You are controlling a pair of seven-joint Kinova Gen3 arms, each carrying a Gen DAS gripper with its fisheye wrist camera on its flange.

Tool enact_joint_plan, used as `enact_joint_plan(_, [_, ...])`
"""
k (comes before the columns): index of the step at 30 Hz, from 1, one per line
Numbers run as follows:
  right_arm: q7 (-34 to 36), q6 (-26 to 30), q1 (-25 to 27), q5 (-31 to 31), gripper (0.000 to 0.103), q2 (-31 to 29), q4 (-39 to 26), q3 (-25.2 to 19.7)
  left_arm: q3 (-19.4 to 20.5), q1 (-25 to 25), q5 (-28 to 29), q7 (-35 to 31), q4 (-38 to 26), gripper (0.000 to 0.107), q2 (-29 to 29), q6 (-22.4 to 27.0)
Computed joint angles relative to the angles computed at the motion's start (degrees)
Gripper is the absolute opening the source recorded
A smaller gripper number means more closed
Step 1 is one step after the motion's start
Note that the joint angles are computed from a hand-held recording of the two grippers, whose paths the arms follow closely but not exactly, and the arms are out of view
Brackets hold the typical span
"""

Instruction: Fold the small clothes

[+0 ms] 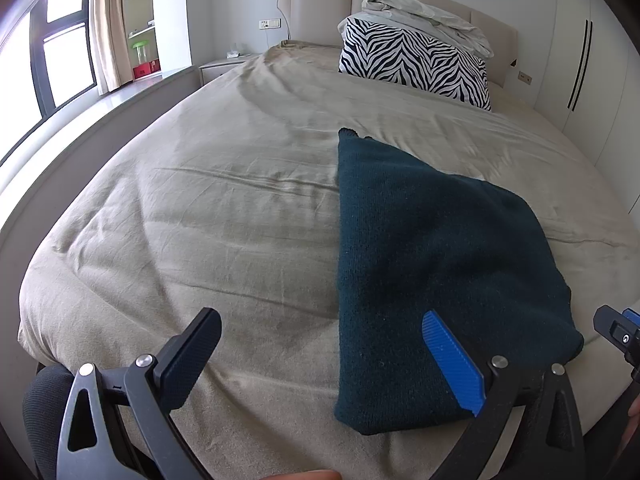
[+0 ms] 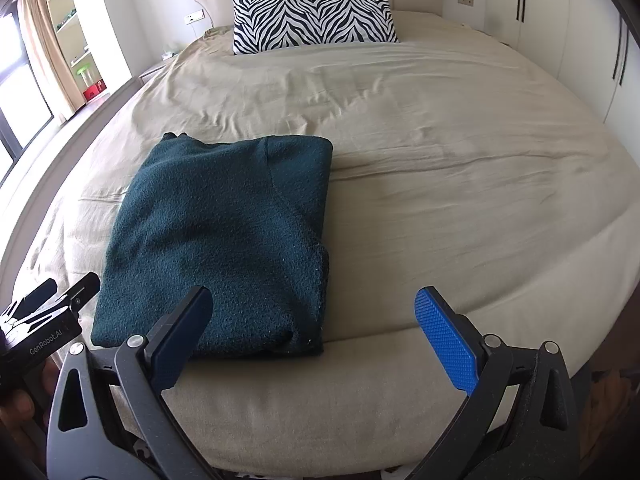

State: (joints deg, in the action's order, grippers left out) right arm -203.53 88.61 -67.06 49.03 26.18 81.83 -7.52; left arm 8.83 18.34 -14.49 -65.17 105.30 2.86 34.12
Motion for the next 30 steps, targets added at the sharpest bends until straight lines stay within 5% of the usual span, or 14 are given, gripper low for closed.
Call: enact_joint_plan(30, [-0.4, -0.3, -0.2, -0.1, 0.103, 0.3, 0.1, 0.0, 0.0, 0.1, 0.6, -0.7, 0.0, 0.103, 0.2, 0.0])
